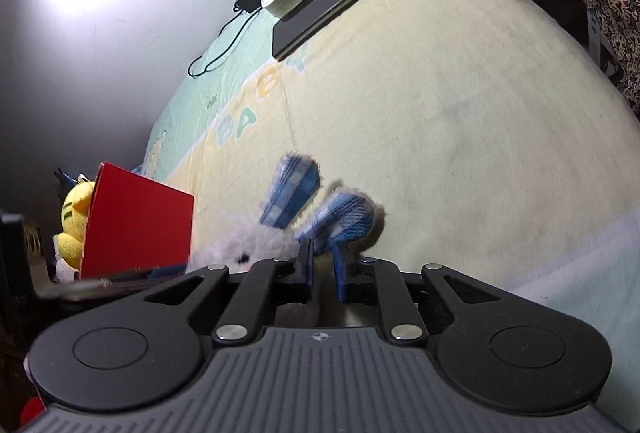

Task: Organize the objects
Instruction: 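Grasp the grey bunny with the right gripper and lift it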

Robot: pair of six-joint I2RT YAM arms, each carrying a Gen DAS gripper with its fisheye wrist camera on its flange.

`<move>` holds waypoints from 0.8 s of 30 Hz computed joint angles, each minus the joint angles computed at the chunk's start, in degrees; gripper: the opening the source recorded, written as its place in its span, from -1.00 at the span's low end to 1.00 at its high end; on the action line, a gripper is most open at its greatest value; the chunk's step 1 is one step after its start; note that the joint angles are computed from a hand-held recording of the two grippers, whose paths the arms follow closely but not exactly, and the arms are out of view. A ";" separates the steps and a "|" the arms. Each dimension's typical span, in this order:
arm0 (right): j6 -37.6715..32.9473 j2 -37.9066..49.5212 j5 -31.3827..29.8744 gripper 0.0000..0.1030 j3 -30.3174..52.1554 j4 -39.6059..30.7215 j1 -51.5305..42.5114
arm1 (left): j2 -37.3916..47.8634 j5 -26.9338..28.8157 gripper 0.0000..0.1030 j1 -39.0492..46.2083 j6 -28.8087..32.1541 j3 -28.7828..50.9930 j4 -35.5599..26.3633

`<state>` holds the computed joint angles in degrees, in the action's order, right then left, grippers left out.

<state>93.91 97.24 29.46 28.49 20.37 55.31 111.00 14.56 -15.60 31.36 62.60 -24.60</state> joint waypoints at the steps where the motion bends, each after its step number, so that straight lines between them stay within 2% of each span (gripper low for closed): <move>1: -0.77 0.25 -0.48 -0.72 -0.24 1.55 -0.66 | -0.45 0.25 0.36 0.47 0.41 -0.69 -0.01; 6: -1.37 2.07 -1.44 -0.67 -0.14 6.04 -1.34 | 0.83 -0.45 0.37 2.52 1.02 -0.46 -0.65; 10: 1.11 -0.89 1.23 -0.59 -1.94 4.13 1.52 | 0.87 3.71 0.40 5.16 2.48 1.49 -4.93; 13: 4.23 -2.98 2.20 -0.57 -3.61 2.34 4.07 | -2.41 6.39 0.56 5.97 5.57 -1.29 -4.29; 17: 8.87 -3.90 3.80 -0.56 -4.27 -0.77 7.71 | -6.21 9.26 0.65 6.37 10.21 -4.77 -3.59; 19: 11.90 -3.74 5.20 -0.54 -4.57 -1.43 9.13 | -6.91 9.27 0.77 6.21 10.58 -5.49 -3.07; 22: 15.78 -3.28 7.35 -0.52 -6.68 2.59 10.52 | -6.58 8.65 0.77 6.17 9.87 -5.06 -3.07; 24: 17.41 -3.42 8.32 -0.51 -6.66 1.84 11.24 | -6.50 9.12 0.75 6.90 10.55 -4.43 -4.20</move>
<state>111.32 93.82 37.78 21.84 22.21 66.56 104.51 23.68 -8.70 41.90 58.17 -28.80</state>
